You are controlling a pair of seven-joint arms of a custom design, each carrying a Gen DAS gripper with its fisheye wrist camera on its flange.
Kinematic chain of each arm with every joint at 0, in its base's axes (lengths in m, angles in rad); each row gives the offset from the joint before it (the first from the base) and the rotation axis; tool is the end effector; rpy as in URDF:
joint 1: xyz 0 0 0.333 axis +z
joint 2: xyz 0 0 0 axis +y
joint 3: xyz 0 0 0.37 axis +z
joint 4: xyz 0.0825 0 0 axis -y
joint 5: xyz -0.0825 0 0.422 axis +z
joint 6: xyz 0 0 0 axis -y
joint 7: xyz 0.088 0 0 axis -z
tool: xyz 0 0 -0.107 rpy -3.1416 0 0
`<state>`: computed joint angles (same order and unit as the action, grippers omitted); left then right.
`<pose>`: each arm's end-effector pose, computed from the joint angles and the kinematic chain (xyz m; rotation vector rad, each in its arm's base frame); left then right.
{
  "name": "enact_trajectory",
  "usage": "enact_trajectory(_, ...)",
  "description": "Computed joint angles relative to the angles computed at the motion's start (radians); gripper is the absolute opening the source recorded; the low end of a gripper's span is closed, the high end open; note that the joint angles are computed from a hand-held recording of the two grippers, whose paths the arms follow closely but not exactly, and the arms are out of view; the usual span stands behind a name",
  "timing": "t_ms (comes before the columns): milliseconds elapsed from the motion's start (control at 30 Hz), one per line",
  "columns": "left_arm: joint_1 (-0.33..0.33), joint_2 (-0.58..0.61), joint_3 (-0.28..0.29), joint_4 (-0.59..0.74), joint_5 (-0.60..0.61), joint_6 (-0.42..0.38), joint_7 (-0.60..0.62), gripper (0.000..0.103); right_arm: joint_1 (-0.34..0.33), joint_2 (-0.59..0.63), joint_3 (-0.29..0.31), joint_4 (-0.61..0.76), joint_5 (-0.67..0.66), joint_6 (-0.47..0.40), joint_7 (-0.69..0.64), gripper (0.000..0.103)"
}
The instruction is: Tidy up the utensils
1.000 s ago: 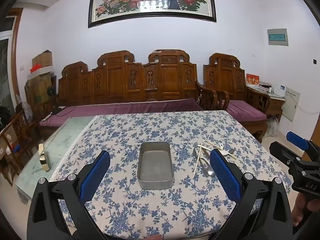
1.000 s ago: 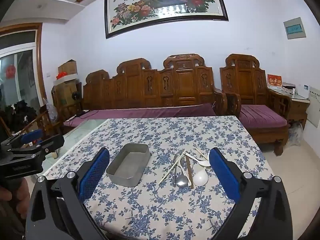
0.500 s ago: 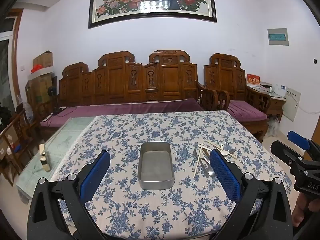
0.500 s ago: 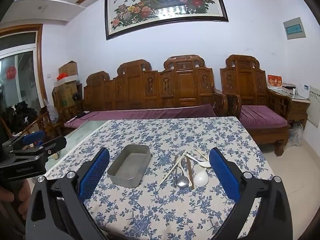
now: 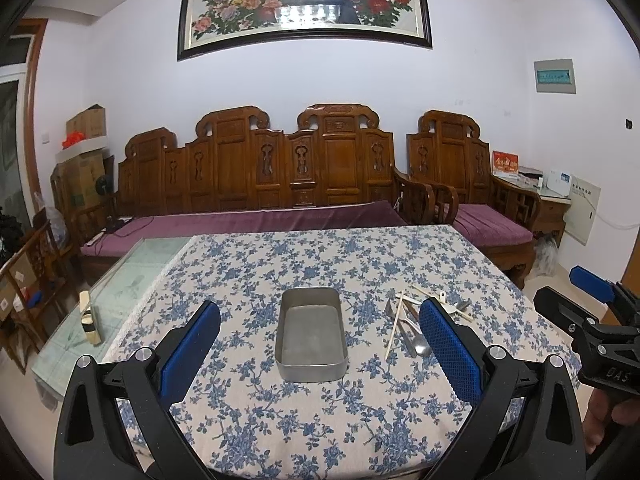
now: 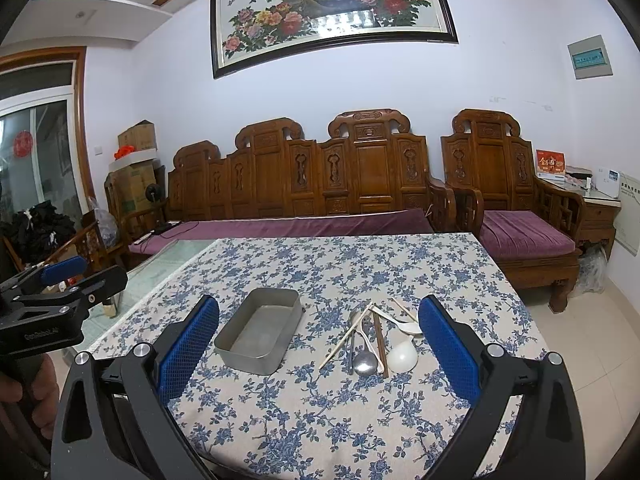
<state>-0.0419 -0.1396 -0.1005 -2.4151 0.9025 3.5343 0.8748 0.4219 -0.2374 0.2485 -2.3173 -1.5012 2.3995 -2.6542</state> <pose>0.4851 -0.1685 0.5141 -1.1399 1.9414 -1.2094 0.4109 0.3247 0.5070 -1.2435 1.6957 -1.0429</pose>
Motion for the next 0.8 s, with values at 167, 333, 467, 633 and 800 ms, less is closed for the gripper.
enact_trajectory(167, 0.001, -0.001, 0.001, -0.001, -0.001, 0.004, 0.002, 0.097, 0.0, 0.0, 0.0, 0.002, 0.002, -0.001, -0.003, 0.1)
enact_trajectory(333, 0.004, 0.0, -0.006, -0.002, -0.017, 0.004, 0.018, 0.097, 0.0, 0.0, -0.001, 0.001, 0.001, -0.001, -0.002, 0.1)
enact_trajectory(467, 0.0, -0.004, -0.004, -0.001, -0.019, -0.002, 0.019, 0.097, 0.004, 0.006, 0.004, 0.008, 0.008, -0.012, -0.009, 0.1)
enact_trajectory(633, -0.002, -0.004, 0.001, 0.001, -0.011, -0.001, 0.012, 0.097, 0.006, 0.003, 0.003, 0.003, 0.005, -0.01, -0.003, 0.1)
enact_trajectory(800, -0.003, -0.007, -0.001, -0.001, -0.013, -0.004, 0.013, 0.097, 0.008, 0.006, 0.004, 0.009, 0.008, -0.013, -0.007, 0.1)
